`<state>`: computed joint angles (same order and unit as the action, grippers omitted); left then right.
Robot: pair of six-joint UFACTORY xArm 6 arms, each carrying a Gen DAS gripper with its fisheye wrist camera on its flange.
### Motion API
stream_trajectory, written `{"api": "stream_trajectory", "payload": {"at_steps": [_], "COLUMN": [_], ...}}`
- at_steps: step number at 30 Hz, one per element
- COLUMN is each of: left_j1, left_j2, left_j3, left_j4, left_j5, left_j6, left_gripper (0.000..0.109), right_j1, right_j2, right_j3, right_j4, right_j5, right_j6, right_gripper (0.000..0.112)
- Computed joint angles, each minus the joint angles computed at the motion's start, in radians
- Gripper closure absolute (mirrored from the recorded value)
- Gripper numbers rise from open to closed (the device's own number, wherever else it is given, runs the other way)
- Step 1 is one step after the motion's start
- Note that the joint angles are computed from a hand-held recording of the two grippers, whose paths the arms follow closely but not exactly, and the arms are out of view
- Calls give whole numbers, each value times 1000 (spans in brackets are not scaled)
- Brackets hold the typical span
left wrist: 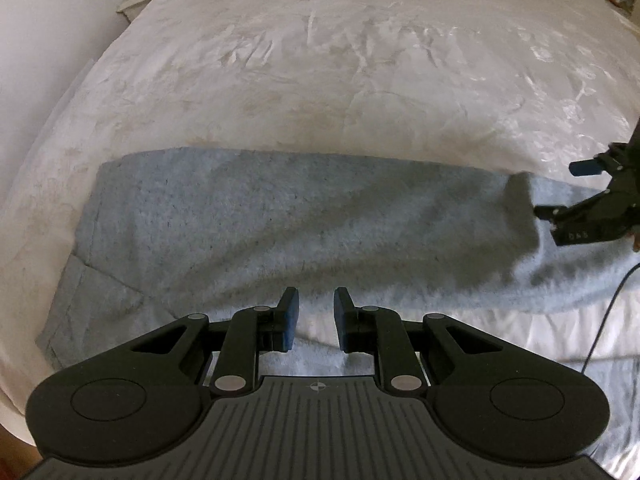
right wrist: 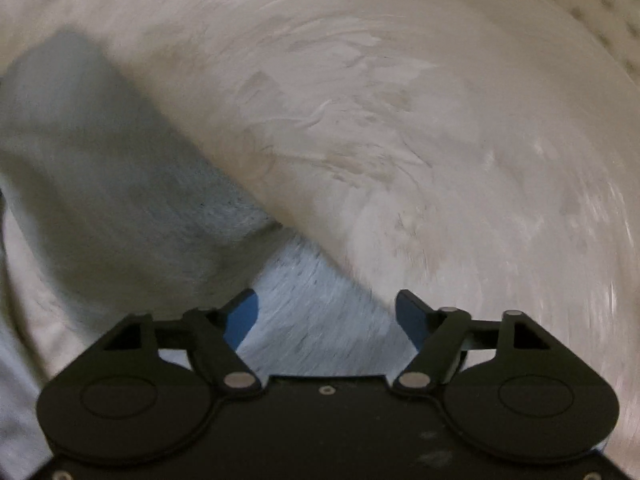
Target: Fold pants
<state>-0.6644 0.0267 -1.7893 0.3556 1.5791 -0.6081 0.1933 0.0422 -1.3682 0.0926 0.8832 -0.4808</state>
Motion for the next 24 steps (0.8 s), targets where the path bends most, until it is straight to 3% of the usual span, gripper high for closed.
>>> {"api": "stream_trajectory", "payload": {"at_steps": [3,7,9,11,20,24], "left_j1": [3,2,4,9,66,98], "left_j2": [25,36,40,49,87,119], "left_j3": [-27,-35,-34,-41,-74,-96], "left_j4": [3,14,8,-2,-113,-174], "left_j5": [10,9,7,10,-56,-94], "left_j6": [-14,-19,-19,-16,11,23], "left_gripper": [90,90,90,90,90,90], "right_j1": [-15,-39,-59,-68,-60,-13], "right_j2": [66,129,158,157,-151,-314], "right_j3": [-58,-134,-183,-190,72,204], "right_j4": [44,114,163,182,204,179], "right_j5": [51,146,211,235,143,121], "right_j6": [-131,-206,-217,-193,-247,-197], "right_gripper": [28,32,54,105,106,106]}}
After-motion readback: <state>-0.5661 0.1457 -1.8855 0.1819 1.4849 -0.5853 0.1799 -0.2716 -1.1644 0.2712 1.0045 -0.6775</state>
